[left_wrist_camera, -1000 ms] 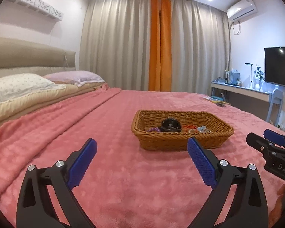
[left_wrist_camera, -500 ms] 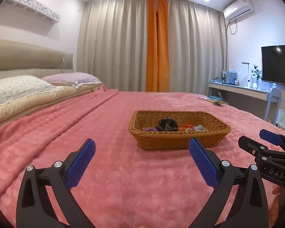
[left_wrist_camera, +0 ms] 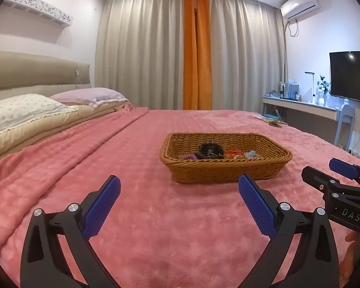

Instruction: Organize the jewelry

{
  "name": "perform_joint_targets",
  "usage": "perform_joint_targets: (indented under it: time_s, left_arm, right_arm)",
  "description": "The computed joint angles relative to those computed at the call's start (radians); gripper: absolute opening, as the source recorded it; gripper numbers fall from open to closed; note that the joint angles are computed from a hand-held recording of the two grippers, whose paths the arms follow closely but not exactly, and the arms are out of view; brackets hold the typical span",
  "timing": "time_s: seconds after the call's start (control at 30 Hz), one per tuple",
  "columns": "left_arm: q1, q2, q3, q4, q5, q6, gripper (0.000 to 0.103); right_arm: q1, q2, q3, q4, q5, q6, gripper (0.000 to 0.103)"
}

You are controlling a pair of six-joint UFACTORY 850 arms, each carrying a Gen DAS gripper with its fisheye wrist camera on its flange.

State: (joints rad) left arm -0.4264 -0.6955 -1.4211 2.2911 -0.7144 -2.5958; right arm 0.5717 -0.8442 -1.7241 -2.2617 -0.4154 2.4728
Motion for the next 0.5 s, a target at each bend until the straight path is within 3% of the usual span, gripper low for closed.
perform_joint_targets:
  time_s: [0.5]
  left_arm:
    - [-0.003,-0.001,0.000,-0.013,-0.003,0.009,0.095]
  right_arm:
    - [-0.008,-0.003,-0.004,-0.007,0.017,0.029,0.081]
